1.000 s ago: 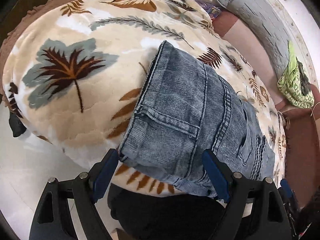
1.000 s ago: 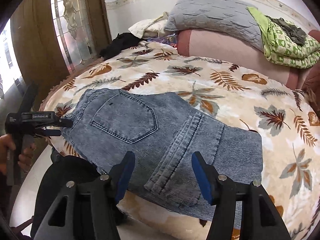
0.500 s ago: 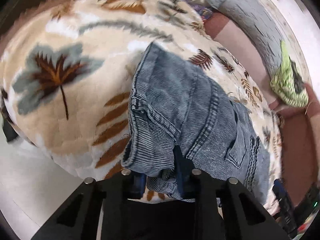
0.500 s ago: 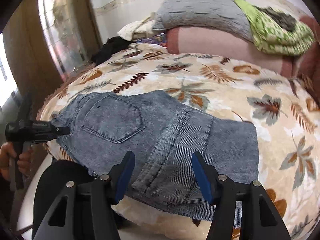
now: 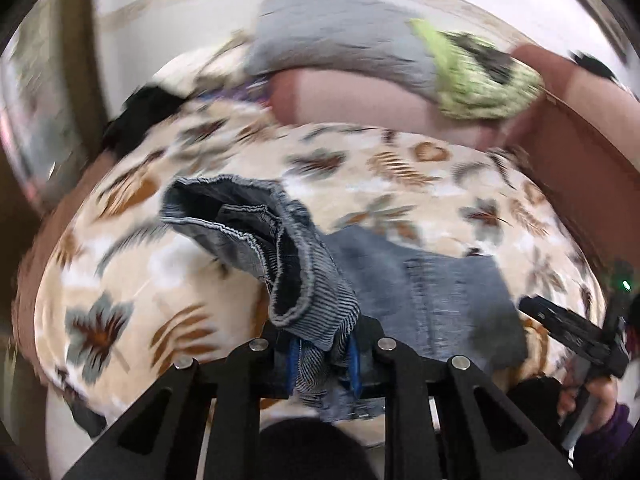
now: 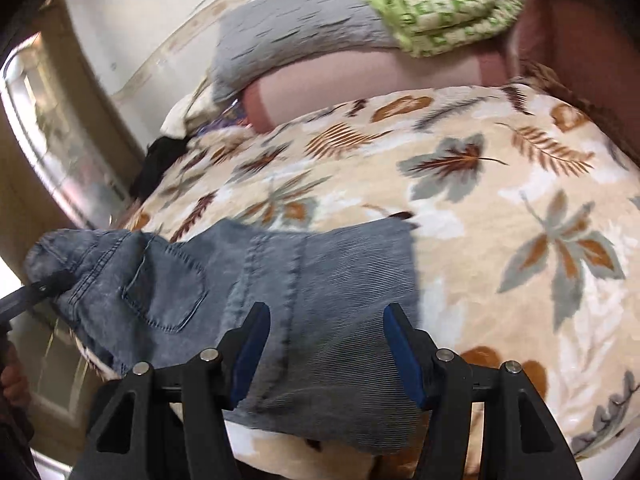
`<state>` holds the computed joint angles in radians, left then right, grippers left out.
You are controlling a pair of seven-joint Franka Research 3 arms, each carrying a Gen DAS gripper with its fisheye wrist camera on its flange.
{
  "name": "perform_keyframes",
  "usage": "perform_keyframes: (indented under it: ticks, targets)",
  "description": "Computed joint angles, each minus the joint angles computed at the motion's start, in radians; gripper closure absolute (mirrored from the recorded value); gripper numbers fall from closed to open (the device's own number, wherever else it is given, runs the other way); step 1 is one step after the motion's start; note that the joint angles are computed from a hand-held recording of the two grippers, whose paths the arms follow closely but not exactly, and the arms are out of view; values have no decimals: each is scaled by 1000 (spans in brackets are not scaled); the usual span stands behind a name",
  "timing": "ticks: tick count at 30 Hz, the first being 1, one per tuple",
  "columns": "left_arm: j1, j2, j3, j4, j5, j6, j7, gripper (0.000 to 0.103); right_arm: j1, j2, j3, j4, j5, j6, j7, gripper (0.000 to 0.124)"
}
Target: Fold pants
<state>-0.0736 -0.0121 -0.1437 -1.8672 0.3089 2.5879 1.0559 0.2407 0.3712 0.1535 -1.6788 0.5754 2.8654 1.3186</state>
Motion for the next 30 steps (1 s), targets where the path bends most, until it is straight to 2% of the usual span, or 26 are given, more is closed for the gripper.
perform_keyframes:
  ticks: [3,4,11,13,16,18,20,22,24,26,28,30]
  targets:
    - [-36,50,-32,83,-9,-28,79,83,-46,-12,17,-17,77,8,-21,61]
    - [-47,67,-38,100,-5,-12,97,83,-51,-16,13,-22,88,13,-19,61]
    - [-148,298,-98,365,-71,-131,276,84,-103,-49,-7,-87,168,68,-23,61]
    - [-174,378,-104,451,-99,-186,296,84,-115,-52,-15,-97,181,65,-12,61]
    - [-232,498,-82,559,-62,-238,293,79,-126,-59,-27,-113,183,47,3,61]
    - [-233,524,-90,589,-100,-293,291,77,-138,-65,-22,-119,197,31,-12,61]
    - [-201,480,-117,526,-160,-239,338,56,-132,-70,-32,-125,183,25,-15,61]
    - [-162,407,-151,434,-227,-148,430,48,-130,-65,-33,-120,179,17,-15,61]
    - [-114,326,-184,338,-331,-48,536,45,-138,-59,-22,-107,202,0,-27,61]
    - [-116,271,-166,280,-344,17,551,34,-149,-58,2,-88,246,-29,-71,61]
    - [-156,216,-89,227,-197,40,431,31,-128,-53,-3,-65,231,-43,-80,61]
    - [-182,197,-25,206,-16,30,285,31,-103,-42,-7,-31,194,-54,-88,61]
